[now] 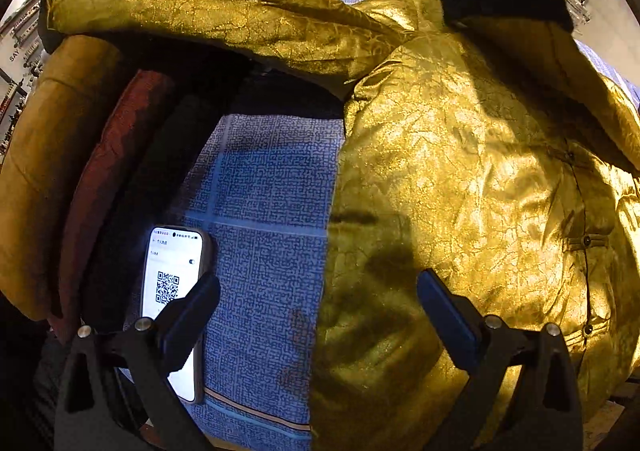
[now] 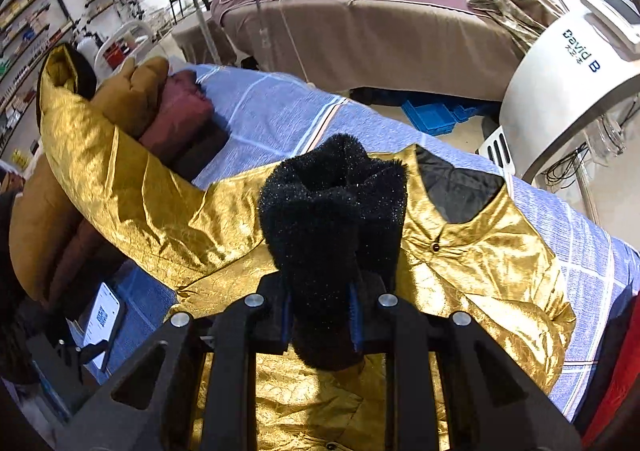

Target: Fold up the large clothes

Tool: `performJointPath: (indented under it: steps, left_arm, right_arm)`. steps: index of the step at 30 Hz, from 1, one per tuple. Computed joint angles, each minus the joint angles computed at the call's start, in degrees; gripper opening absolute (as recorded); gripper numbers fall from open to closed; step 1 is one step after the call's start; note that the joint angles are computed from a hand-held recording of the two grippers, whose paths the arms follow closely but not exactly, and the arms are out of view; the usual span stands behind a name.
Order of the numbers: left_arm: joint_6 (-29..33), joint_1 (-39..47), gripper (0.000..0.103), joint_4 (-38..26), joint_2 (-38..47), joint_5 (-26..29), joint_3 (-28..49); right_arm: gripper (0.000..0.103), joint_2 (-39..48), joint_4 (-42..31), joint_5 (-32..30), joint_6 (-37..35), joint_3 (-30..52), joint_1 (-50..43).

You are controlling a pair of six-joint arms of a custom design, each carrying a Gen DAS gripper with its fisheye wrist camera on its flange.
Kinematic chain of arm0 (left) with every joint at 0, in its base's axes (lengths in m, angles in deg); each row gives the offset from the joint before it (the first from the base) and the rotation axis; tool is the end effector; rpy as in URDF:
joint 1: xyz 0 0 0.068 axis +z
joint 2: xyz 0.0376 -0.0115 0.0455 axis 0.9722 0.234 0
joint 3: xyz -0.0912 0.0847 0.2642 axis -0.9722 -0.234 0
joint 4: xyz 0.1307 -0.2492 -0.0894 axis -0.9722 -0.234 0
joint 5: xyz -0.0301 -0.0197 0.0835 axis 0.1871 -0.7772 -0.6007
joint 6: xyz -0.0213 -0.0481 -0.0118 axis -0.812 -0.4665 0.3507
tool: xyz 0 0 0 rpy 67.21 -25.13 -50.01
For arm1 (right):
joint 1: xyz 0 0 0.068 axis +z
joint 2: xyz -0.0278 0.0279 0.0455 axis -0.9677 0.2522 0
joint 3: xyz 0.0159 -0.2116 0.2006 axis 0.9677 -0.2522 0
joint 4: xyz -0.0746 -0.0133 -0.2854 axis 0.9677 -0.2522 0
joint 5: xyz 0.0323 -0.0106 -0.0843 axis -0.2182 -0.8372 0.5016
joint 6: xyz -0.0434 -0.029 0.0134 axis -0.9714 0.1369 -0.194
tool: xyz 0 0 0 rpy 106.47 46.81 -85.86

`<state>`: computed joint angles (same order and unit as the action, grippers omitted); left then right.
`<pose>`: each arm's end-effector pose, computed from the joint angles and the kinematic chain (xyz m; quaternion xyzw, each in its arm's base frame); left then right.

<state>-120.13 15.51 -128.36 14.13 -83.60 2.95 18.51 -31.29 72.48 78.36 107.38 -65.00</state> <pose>0.1274 -0.2048 0.1471 0.0608 0.9830 0.0669 0.1596 0.2242 0.0441 0.2330 -0.1006 0.9654 0.0591 0.2330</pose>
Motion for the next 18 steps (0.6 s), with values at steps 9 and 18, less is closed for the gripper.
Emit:
performJointPath:
  steps: [9,18]
  left_arm:
    - [3.4,1.5,0.097,0.3,-0.4,-0.1,-0.2]
    - [7.3,1.2,0.097,0.6,0.2,-2.4,4.0]
  right_arm:
    - [0.052,8.5,5.9,7.1,6.7,-4.9,14.9]
    - [0.061,-8.9,-2.8,-12.7,7.4,-10.6,4.9]
